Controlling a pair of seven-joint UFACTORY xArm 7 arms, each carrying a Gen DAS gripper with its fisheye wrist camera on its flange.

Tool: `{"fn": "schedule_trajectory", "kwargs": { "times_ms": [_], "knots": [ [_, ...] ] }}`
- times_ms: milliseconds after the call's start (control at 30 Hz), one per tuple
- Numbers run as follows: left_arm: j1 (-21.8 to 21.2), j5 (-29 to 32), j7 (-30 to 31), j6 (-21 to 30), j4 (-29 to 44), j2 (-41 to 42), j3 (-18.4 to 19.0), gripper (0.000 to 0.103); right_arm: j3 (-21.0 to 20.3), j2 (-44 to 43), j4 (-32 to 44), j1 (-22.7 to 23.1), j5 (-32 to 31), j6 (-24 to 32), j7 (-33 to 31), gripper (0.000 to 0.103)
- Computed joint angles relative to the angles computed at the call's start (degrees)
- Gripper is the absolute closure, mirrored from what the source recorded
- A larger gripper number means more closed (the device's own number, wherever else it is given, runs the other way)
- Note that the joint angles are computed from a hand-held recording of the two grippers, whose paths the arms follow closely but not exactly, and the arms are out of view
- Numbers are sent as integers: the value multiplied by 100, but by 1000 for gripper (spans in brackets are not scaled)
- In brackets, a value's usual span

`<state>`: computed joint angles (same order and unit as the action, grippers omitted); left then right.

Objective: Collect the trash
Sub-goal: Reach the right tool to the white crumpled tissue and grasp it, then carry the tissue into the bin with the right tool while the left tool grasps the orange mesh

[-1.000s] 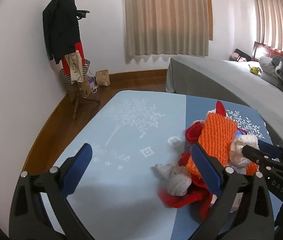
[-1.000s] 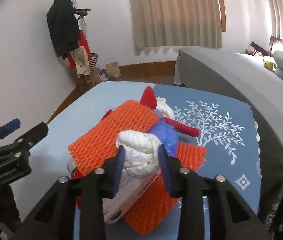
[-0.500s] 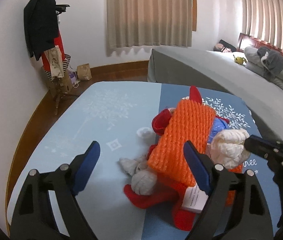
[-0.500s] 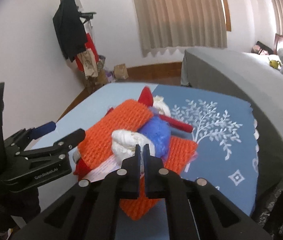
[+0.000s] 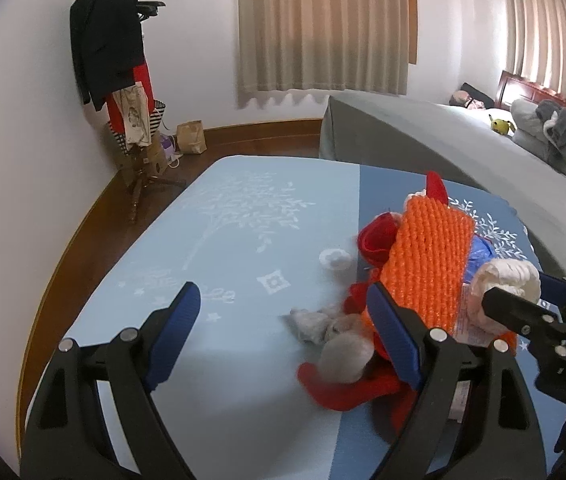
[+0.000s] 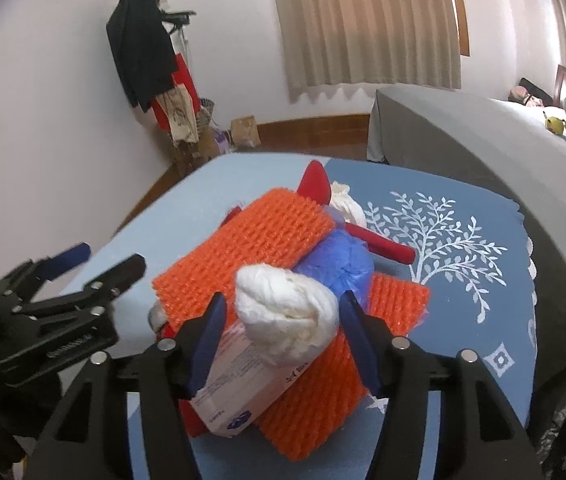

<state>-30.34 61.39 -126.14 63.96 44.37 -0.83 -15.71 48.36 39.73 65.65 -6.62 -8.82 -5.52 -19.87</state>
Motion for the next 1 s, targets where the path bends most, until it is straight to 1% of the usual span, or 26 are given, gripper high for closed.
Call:
{"fn": "schedule_trajectory", "kwargs": {
  "times_ms": [33,67,100,133,200,233,267,333,400,500,533,567,633,667,700,733,767,800,833,1000],
  "knots": [
    [5,17,5,-24,-10,-5,7,20,-84,-12,44,80,-4,80,-3,63],
    [12,60,-16,-74,-26,-11,13,20,-94,-12,23,72,9,77,-28,64],
    [15,103,-41,-118,-28,-2,14,20,-37,9,-6,7,19,51,-53,67],
    [27,182,-57,-213,-35,7,25,20,120,67,-39,-163,8,49,-90,69],
    [46,320,-95,-357,-12,56,45,19,285,70,-174,-395,-12,-74,-103,69],
    [69,438,-135,-520,10,95,74,17,393,73,-249,-561,-43,-159,-72,69],
    [89,535,-171,-649,19,114,100,17,466,65,-298,-687,-77,-192,-1,69],
    [100,705,-215,-747,127,233,128,17,549,39,-366,-888,-158,-220,152,69],
    [99,855,-197,-853,264,383,175,16,508,-27,-397,-940,-245,-248,278,69],
    [137,960,-85,-1146,447,599,308,16,439,-91,-395,-992,-354,-209,439,69],
    [153,1019,-109,-1279,473,660,356,18,434,-90,-396,-1012,-376,-198,471,69],
    [160,1062,-114,-1378,504,718,394,22,412,-105,-405,-1007,-393,-203,499,69],
    [193,1146,-65,-1666,548,809,477,47,387,-91,-407,-1019,-437,-193,529,69],
    [203,1269,-130,-1830,535,820,514,53,398,-70,-410,-1045,-455,-172,538,69],
    [202,1355,-188,-1909,538,831,536,62,397,-66,-412,-1055,-459,-157,550,69],
    [165,1344,-164,-1821,579,850,526,71,404,-62,-422,-1073,-460,-156,557,69],
    [125,1365,-155,-1734,596,851,518,74,437,-46,-468,-1142,-486,-180,541,69],
    [89,1403,-166,-1665,632,880,510,88,442,-52,-484,-1157,-497,-194,551,69],
    [61,1489,-227,-1659,622,861,509,92,459,-41,-494,-1191,-521,-199,551,69],
    [-106,1383,-373,-1164,590,670,385,93,655,-82,-595,-1424,-607,-221,646,69]
  ]
}}
